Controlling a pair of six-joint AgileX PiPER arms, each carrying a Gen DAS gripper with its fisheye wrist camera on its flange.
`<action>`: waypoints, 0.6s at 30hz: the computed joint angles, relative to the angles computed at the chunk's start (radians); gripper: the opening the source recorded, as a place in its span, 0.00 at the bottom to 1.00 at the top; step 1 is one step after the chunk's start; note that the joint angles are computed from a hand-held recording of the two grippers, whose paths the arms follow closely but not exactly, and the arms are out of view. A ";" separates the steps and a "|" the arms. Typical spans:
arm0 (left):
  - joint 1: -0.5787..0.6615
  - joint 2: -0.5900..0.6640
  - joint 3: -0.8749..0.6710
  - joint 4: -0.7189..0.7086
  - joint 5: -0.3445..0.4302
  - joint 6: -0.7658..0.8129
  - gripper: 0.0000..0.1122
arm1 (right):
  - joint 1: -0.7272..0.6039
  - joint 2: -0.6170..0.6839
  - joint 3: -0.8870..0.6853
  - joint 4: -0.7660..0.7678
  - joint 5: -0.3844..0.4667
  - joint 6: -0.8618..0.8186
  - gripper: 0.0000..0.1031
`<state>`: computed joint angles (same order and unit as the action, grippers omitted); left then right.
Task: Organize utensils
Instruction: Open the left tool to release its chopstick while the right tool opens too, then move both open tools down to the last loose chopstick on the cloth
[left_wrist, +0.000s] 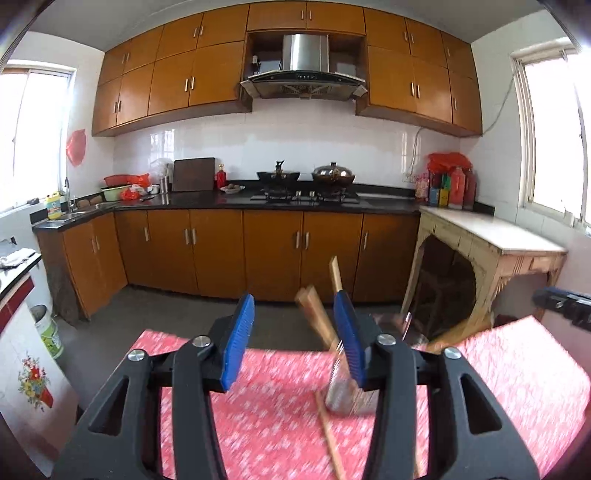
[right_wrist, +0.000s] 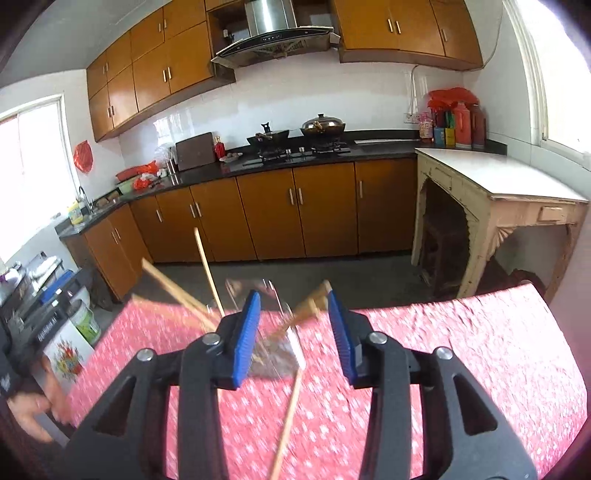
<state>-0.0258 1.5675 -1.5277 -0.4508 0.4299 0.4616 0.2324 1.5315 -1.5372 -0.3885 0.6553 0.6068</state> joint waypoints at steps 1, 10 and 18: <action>0.013 -0.019 0.046 -0.042 -0.015 0.049 0.43 | 0.007 -0.038 0.080 -0.034 -0.024 0.038 0.38; 0.016 -0.033 0.383 -0.172 -0.147 0.261 0.51 | 0.018 -0.033 0.507 -0.193 -0.214 0.318 0.38; -0.117 0.123 0.392 0.122 -0.152 -0.040 0.52 | 0.070 0.230 0.440 -0.135 -0.331 0.296 0.38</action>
<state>-0.1432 1.6910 -1.1352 -0.3291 0.2777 0.4216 0.3023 1.7612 -1.0973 -0.5239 0.3243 0.9026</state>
